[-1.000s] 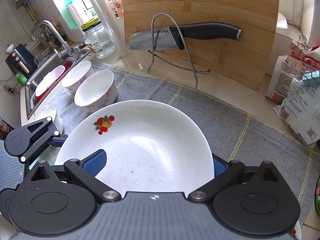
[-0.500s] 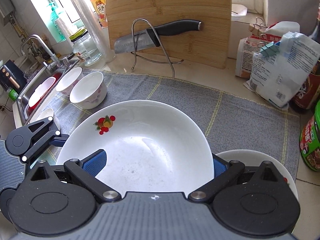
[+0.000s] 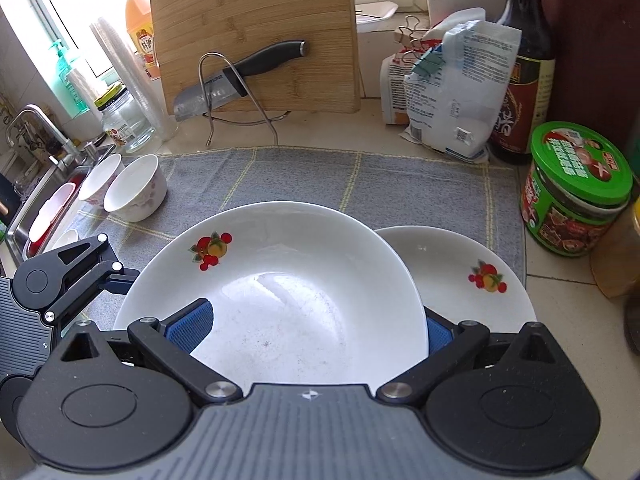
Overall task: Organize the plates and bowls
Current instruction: 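Carry the plate with the right gripper toward the plate stack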
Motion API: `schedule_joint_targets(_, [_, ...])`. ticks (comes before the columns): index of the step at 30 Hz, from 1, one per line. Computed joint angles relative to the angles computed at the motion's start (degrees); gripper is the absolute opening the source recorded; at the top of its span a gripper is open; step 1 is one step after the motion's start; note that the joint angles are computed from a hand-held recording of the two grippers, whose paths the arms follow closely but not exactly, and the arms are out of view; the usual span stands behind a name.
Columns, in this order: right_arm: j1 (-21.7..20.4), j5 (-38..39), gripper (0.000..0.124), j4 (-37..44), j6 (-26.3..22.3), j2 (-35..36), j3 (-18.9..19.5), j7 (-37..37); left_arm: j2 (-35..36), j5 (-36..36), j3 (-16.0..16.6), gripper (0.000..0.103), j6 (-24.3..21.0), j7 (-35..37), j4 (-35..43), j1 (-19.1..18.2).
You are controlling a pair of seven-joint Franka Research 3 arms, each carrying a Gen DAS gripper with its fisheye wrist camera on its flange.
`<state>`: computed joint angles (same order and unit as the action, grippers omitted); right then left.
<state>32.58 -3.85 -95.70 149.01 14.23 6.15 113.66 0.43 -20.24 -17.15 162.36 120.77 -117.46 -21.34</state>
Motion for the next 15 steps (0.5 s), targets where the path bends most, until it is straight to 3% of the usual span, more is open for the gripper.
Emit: schedule_joint_targets(15, [-1.64, -0.38, 0.103, -5.65, 1.89, -2.64, -0.05, 3.69, 4.84, 0.64, -1.96, 0.102, -2.88, 2.15, 4.85, 1.42])
